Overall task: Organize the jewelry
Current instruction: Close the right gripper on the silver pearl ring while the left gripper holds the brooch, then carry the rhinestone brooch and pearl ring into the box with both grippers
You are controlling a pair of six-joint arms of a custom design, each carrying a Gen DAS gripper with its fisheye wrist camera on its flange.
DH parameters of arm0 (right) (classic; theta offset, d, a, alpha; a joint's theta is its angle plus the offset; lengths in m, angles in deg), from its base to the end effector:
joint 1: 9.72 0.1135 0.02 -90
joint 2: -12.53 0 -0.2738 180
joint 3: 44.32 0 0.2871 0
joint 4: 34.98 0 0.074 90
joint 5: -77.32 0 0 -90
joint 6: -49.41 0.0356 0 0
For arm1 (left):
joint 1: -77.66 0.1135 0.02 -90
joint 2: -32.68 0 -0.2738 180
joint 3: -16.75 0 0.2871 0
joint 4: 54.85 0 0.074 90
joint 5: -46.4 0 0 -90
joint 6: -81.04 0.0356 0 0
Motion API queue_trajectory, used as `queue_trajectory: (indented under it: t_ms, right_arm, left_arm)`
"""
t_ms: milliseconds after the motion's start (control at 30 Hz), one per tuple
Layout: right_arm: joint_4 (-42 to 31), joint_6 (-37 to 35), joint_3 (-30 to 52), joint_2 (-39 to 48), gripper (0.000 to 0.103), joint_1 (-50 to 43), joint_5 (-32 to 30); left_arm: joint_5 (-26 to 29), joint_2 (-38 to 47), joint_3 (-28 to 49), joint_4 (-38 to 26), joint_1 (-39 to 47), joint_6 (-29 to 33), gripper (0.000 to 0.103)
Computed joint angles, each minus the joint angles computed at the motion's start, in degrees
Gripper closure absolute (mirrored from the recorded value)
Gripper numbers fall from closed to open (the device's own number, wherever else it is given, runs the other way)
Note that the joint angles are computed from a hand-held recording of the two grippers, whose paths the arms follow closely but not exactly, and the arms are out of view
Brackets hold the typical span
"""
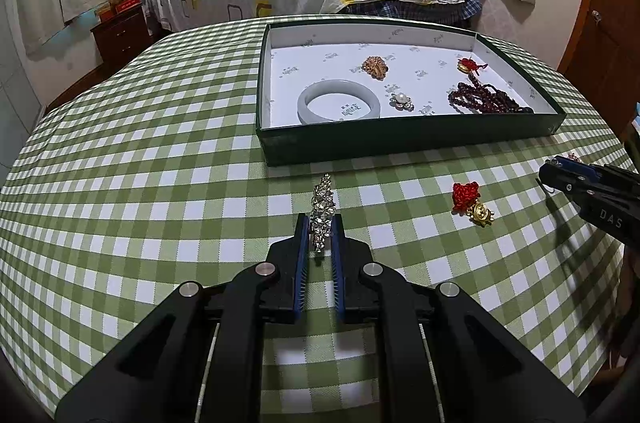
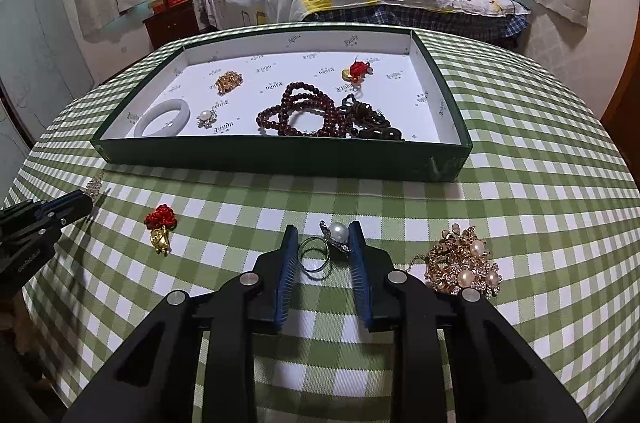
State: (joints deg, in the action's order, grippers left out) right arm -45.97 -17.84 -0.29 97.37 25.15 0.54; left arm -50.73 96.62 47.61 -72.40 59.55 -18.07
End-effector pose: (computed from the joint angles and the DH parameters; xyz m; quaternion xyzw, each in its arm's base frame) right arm 0.2343 0.1533 0.1132 -0.0616 0.9374 0.0613 0.3372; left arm 0.2006 -0.0610 0.1182 0.0528 0.9385 -0.0222 0.3405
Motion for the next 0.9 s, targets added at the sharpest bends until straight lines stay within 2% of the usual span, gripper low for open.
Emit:
queue_trajectory:
  t_ms: [233,467,700,900]
  right_arm:
    - [0.2,0.4,-1.4,-1.9,0.077,0.0,-0.2]
    - [-1.0,0.0,-1.7,-6.0,0.077,-0.6,-0.5]
    - [-2.3,-3.0,1.4,-9.0,0.077,-1.3,0.5]
    - [-1.7,-6.3,6.3,-8.6,0.076,-3.5,-0.1]
  left_arm:
    - [-0.3,-0.2,0.0,-0.1,-0.6,-0.4,0.092]
    - [-1.0,-4.5,1.4,-3.2,-2.5,-2.0,0.092]
    - [-0.1,-6.2,6.3,-4.6,-3.0,-1.8,0.092]
    - [-0.7,-2.0,12.5,-1.5,-4.1,-0.8,0.092]
